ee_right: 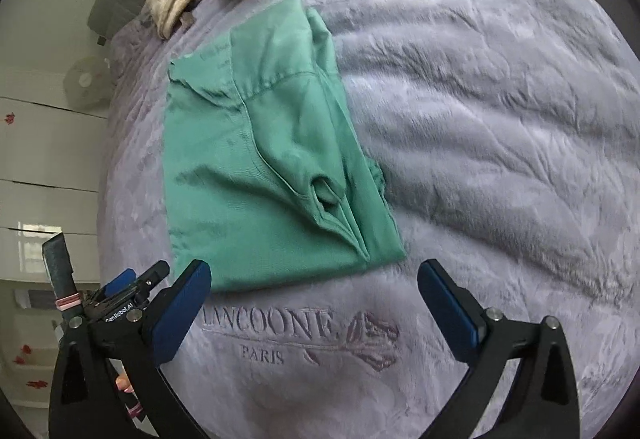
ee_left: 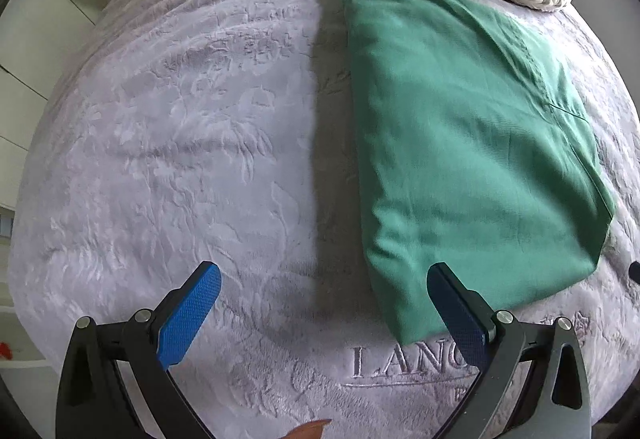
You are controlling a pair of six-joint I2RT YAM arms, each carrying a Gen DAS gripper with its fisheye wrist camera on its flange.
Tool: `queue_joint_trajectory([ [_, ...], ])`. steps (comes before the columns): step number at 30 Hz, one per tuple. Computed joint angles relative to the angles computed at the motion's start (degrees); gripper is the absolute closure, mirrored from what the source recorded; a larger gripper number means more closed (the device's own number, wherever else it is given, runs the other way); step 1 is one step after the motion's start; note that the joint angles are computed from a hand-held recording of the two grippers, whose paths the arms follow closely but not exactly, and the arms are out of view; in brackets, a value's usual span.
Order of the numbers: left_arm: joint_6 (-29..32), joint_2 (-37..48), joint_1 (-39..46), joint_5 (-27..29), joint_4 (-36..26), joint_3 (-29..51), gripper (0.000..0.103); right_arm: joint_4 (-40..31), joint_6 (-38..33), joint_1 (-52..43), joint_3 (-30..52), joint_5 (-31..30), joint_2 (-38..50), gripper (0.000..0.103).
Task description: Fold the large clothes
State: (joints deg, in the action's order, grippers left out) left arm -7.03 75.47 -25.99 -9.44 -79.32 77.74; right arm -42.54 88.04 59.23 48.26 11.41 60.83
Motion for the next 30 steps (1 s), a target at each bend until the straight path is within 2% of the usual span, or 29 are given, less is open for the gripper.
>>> queue_joint_trajectory([
  [3,-0.1,0.9,-0.3,-0.2,0.3,0.3,0.000,1.3,-2.1,-1.3,-0.1,0.2,0.0,0.000],
  [16,1.5,5.1,1.3,3.3,2.7,2.2,0.000,10.1,-9.2,-10.7,-5.8,-10.5,-2.0,0.000],
  [22,3.3,8.0,3.5,4.3,5.5,4.7,0.000,8.3,-15.8,-20.4,-5.9,-19.0,-1.4,0.000],
  [27,4.7,12.0,7.5,10.4,8.1,7.1,0.000,10.1,-24.4,-29.1,-5.4,-24.0,1.1,0.000],
  [30,4.9,15.0,9.9,16.0,9.2,8.2,0.000,14.9,-28.8,-34.3,-5.6,-28.4,4.6,0.000],
])
